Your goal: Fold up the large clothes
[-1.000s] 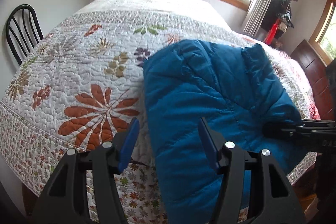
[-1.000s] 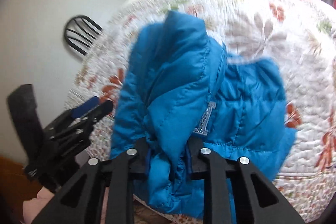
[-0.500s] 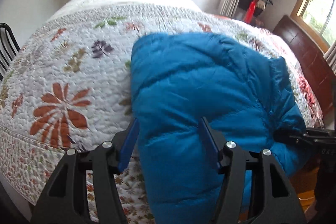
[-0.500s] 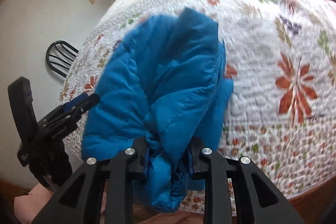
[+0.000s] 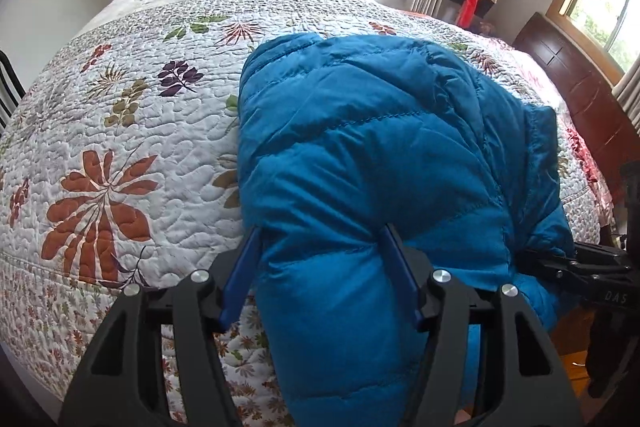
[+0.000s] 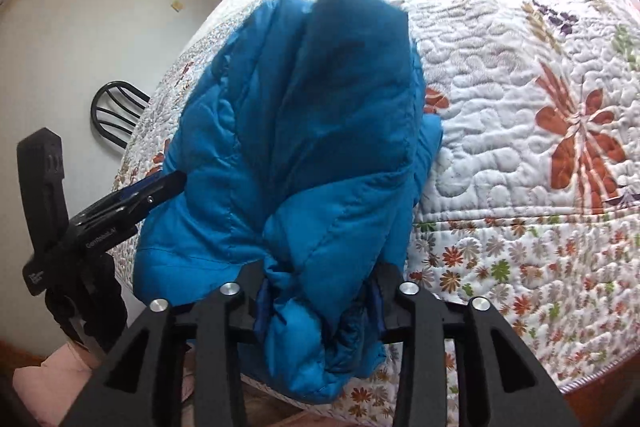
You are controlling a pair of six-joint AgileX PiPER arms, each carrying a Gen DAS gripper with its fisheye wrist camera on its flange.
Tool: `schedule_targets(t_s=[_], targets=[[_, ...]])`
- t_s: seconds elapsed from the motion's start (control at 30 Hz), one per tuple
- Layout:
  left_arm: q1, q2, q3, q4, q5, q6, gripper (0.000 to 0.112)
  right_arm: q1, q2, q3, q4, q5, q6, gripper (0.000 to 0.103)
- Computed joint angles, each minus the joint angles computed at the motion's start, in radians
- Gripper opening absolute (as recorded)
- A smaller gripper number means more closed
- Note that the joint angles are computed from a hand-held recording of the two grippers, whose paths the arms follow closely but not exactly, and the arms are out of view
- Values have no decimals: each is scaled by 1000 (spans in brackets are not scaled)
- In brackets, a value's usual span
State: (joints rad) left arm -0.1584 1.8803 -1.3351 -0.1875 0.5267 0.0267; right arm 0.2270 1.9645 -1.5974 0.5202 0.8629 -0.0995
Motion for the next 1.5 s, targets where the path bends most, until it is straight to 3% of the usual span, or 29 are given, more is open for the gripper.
schedule_targets(t_s=[0.13, 0.2, 0.27, 0.33, 0.53, 0.63, 0.9, 1.23, 1.4, 1.47, 1.5], targets=[[27, -52, 13, -40, 27, 14, 56, 53, -113, 13, -212, -8, 151, 47], [24, -78, 16, -50, 26, 19, 56, 91, -150, -14, -299, -7, 196, 42], [13, -98, 13, -77, 24, 43, 56, 105, -144, -70, -293, 24, 171, 33], [1, -99, 3, -115, 22, 67, 54, 132, -89, -165, -295, 72, 167, 16], [-1, -25, -49, -243, 77, 153, 24, 152, 81, -357, -285, 184, 169, 14], [-2, 16, -56, -266, 75, 181, 21, 165, 107, -350, -334, 182, 203, 5], [-24, 56, -64, -195, 65, 150, 11, 159, 152, -315, -305, 153, 190, 0], [-58, 70, -22, -111, -29, 101, 10, 147, 153, -251, -271, 77, 164, 0], [-14, 62, -59, -212, 50, 227, 11, 133, 131, -269, -247, 113, 142, 0], [26, 47, -68, -286, 96, 315, 15, 108, 75, -216, -190, 80, 94, 2], [48, 36, -67, -303, 105, 335, 27, 98, 49, -191, -170, 63, 82, 5]])
